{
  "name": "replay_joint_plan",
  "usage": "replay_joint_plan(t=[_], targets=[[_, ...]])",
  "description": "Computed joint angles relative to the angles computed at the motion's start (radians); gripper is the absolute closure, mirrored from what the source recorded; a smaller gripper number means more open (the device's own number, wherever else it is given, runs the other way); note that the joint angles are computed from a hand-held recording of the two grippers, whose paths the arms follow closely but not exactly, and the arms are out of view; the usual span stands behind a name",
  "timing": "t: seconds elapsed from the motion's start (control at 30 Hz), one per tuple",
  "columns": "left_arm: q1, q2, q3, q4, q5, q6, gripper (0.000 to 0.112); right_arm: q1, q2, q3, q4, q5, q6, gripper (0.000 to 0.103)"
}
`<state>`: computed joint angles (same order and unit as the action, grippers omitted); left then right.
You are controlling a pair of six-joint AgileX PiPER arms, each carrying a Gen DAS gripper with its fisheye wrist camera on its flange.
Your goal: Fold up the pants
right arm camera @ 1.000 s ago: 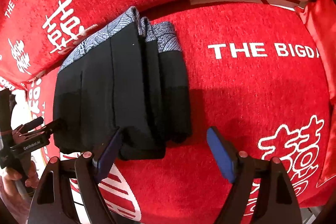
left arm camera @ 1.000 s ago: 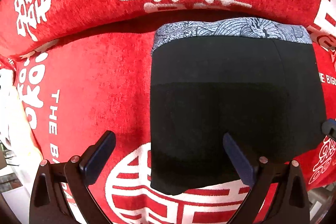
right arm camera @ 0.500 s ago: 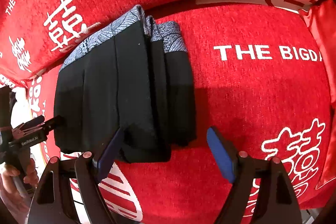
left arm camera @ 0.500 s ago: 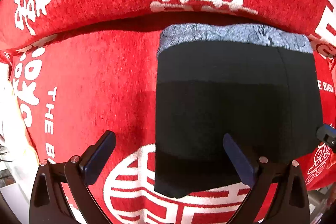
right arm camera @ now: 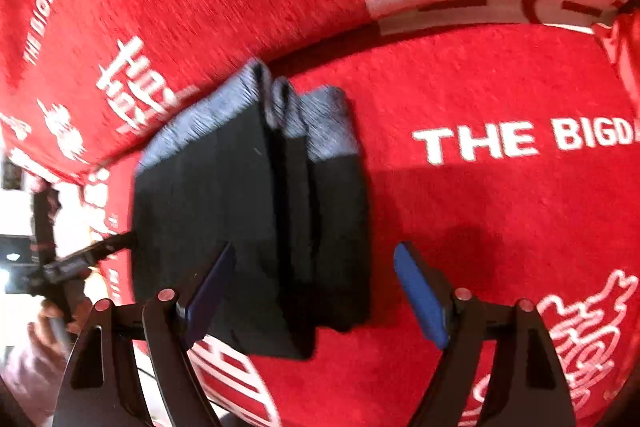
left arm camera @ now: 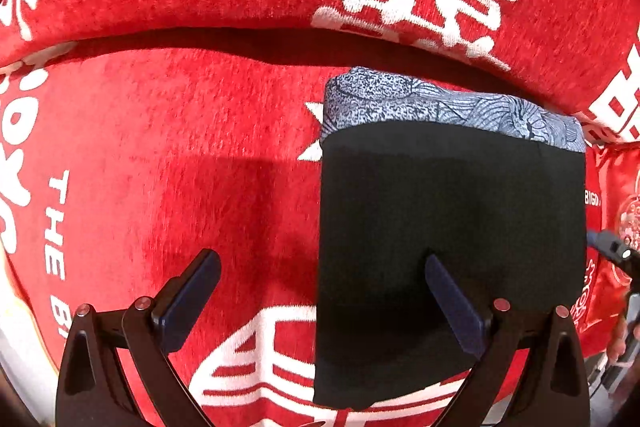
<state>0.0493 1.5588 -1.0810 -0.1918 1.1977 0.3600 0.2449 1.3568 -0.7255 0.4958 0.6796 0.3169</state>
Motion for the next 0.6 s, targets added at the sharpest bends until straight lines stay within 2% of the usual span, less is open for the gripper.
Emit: replay_joint_plan(t=[0.07,0.1,0.13,0.17,0.2,0.23,0.33,0.47,0.6], targets=[[0.0,0.02,-0.01,-0.003,-0.011,0.01,0.01,-0.014,0.015,-0.012,0.076,-0.021,-0.103,0.019],[0.003,0.03,-0.015,-0.01,-0.016,0.016,0.01,-0.012,0.036,-0.029,0.087,-0.023,-0.127,0.024],[0.007,0.041,-0.02,-0.017,-0.018,0.021,0.01,-0.01,0.079,-0.059,0.093,-0.015,-0.143,0.042],[0.01,0.053,-0.024,-0.026,-0.018,0.021,0.01,-0.012,0.117,-0.08,0.104,0.001,-0.159,0.055],[0.011,0.064,-0.028,-0.03,-0.018,0.017,0.01,-0.016,0.16,-0.099,0.12,0.023,-0.177,0.083],[0.01,0.069,-0.031,-0.031,-0.019,0.011,0.01,-0.013,0.194,-0.118,0.122,0.037,-0.179,0.088],[-0.009,0.05,-0.013,-0.015,-0.041,0.016,0.01,0.018,0.156,-0.119,0.064,0.029,-0.144,0.094],[-0.039,0.037,0.022,-0.017,-0.069,0.032,0.01,0.02,0.129,-0.063,0.047,0.031,-0.112,0.095],[-0.026,0.061,-0.008,-0.02,-0.047,0.022,0.01,-0.008,0.096,-0.016,0.11,0.008,-0.148,0.094]])
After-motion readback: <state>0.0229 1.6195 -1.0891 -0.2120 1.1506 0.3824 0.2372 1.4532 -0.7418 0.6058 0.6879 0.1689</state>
